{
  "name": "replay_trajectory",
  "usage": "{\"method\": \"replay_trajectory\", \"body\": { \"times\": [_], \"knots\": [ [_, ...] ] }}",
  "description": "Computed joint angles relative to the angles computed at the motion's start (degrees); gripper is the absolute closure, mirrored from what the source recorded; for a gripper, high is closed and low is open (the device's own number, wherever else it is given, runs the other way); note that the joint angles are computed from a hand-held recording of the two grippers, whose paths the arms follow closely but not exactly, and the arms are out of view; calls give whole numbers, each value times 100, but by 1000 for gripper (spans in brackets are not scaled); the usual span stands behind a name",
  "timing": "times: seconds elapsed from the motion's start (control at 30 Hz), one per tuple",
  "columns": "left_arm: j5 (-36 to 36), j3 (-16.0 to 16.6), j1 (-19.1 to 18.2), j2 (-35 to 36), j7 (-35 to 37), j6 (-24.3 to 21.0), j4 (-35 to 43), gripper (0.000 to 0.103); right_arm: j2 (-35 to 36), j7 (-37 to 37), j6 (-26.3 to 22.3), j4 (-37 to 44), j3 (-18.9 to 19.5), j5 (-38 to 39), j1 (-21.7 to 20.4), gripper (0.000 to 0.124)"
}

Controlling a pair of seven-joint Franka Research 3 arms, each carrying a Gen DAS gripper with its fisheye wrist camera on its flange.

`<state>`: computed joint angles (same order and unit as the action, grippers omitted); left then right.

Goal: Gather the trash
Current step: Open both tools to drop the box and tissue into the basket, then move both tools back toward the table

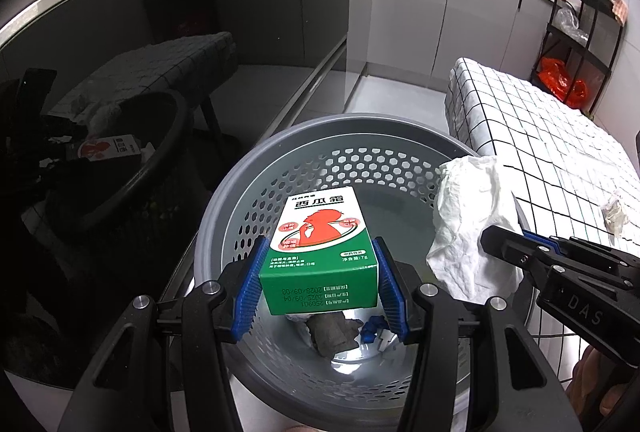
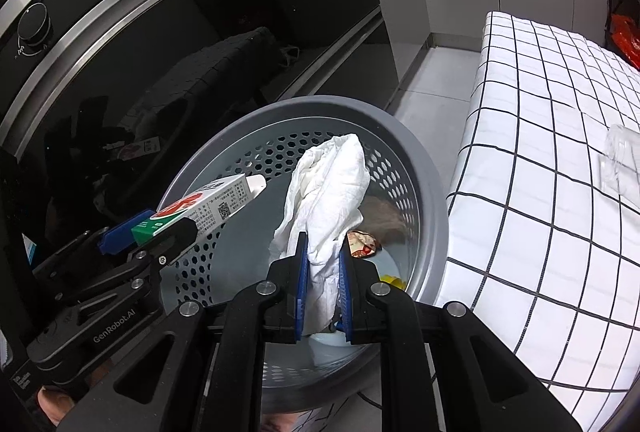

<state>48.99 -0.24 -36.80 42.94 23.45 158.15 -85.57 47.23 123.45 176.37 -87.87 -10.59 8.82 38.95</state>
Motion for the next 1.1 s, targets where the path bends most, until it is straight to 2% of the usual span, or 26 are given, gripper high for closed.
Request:
{"method": "replay_trajectory", "body": {
  "times": [0.2, 0.27, 0.33, 0.37, 0.77, 1.1],
  "knots": [
    [-116, -34, 70, -30, 9, 37, -62, 52, -21, 60, 41, -57, -101, 15, 73, 109],
    [-143, -39, 82, -33, 12, 54, -74, 47, -27, 118, 81, -88, -172, 28, 124, 102],
    [-149, -21, 75, -37, -12, 67, -84, 40, -44, 144, 187, -153, -191, 57, 145, 83],
    [-137, -4, 62, -41, -34, 76, -91, 40, -51, 139, 224, -173, -193, 75, 148, 81],
    [-125, 14, 44, -37, -61, 49, -80, 35, -66, 69, 280, -219, -255, 206, 221, 81],
    [2, 36, 39, -93, -157, 93, -153, 33, -183, 123, 354, -466, -451, 273, 404, 79]
  ]
}}
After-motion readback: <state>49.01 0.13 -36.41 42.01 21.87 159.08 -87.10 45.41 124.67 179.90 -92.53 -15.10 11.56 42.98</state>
